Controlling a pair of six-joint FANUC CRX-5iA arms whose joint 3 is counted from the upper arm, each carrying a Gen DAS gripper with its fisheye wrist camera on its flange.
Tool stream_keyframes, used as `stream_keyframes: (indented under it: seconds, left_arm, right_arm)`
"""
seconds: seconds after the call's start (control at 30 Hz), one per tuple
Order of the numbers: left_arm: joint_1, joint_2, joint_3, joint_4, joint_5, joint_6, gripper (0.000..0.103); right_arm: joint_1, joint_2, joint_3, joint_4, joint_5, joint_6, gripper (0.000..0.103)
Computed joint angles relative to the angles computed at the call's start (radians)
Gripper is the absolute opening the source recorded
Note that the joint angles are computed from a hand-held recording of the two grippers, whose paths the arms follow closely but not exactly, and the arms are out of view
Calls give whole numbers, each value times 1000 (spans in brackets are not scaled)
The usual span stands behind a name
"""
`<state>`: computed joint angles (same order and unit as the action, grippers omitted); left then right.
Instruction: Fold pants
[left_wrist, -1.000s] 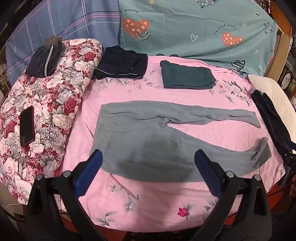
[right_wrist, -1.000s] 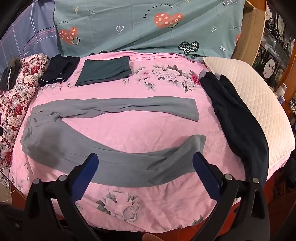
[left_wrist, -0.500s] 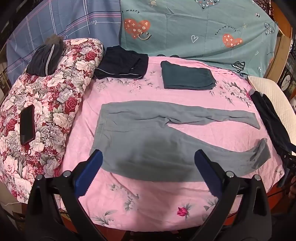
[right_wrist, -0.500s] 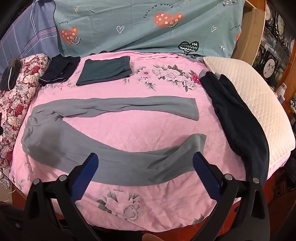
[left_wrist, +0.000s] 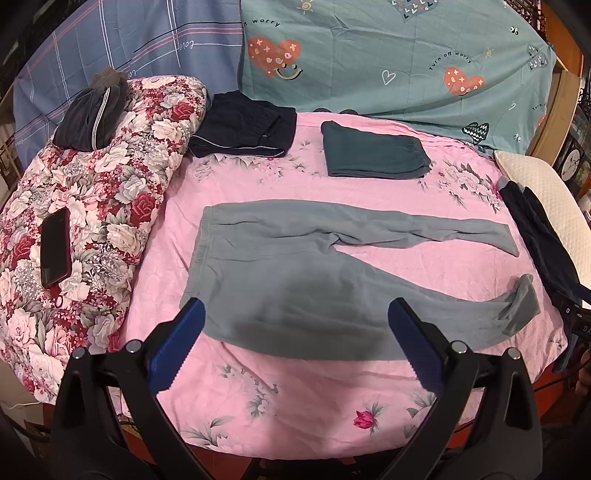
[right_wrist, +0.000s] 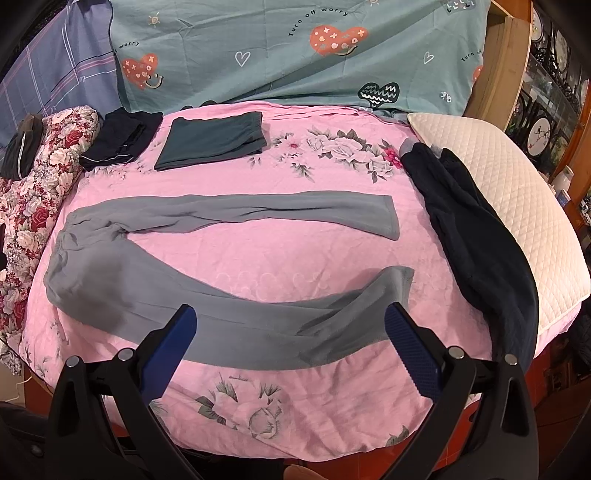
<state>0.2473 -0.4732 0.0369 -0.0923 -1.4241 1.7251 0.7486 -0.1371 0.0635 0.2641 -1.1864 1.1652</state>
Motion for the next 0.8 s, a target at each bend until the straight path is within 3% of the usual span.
stream_keyframes:
  seconds: [0.8]
  left_arm:
    - [-15, 7, -8, 20, 9, -1, 101]
  right_arm:
    - [15, 8, 5, -7, -4, 12, 102]
